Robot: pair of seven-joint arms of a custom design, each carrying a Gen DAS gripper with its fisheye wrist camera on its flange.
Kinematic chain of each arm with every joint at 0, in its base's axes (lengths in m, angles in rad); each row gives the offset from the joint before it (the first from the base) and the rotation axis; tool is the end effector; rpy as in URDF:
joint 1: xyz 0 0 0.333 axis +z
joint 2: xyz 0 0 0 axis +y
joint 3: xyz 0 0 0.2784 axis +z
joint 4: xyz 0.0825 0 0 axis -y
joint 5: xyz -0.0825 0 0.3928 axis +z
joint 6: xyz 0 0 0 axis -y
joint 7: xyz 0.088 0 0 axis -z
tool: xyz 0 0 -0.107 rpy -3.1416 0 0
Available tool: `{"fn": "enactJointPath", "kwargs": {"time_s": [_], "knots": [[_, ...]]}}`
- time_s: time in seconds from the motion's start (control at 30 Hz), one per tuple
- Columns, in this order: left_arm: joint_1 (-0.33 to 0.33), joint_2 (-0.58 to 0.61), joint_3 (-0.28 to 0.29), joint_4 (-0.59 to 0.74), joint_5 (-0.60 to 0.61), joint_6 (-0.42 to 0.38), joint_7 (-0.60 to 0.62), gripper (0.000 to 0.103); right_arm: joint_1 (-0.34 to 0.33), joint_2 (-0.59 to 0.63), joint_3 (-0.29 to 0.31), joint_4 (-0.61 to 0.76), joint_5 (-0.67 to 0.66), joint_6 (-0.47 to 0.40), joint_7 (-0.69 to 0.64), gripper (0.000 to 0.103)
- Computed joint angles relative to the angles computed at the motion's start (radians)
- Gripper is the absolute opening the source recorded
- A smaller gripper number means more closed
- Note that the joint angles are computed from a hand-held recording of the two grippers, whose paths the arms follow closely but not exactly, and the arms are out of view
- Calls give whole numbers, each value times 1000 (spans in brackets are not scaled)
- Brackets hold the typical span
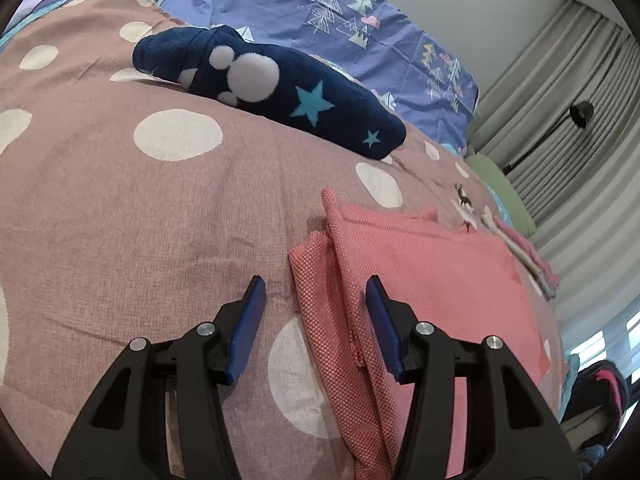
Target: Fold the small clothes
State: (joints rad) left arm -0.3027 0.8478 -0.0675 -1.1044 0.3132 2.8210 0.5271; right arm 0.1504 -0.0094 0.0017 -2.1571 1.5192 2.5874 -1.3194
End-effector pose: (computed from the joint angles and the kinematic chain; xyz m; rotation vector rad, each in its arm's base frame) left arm 0.7443 -0.2831 0.3832 -2.2484 1.3828 -1.1962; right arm 0.5659 0.0680 0.3930 -2.2536 -0.2896 -1.0469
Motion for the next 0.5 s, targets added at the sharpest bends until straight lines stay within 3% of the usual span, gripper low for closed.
{"fn": "enactJointPath", "kwargs": {"time_s": [0.13, 0.27, 0.37, 0.5], "knots": [[33, -21, -50, -28, -26, -8, 73, 51, 17, 74, 21, 82, -128, 114, 241, 40], [64, -27, -94, -54, -77, 11, 133, 35, 15, 130, 44, 143, -222, 164, 397, 41], [48, 5, -84, -3, -91, -10, 149, 36, 17, 172, 65, 185, -281, 192, 494, 41], [12, 72, -33, 86, -93, 23, 77, 51, 10, 253, 92, 276, -406, 212, 674, 40]]}}
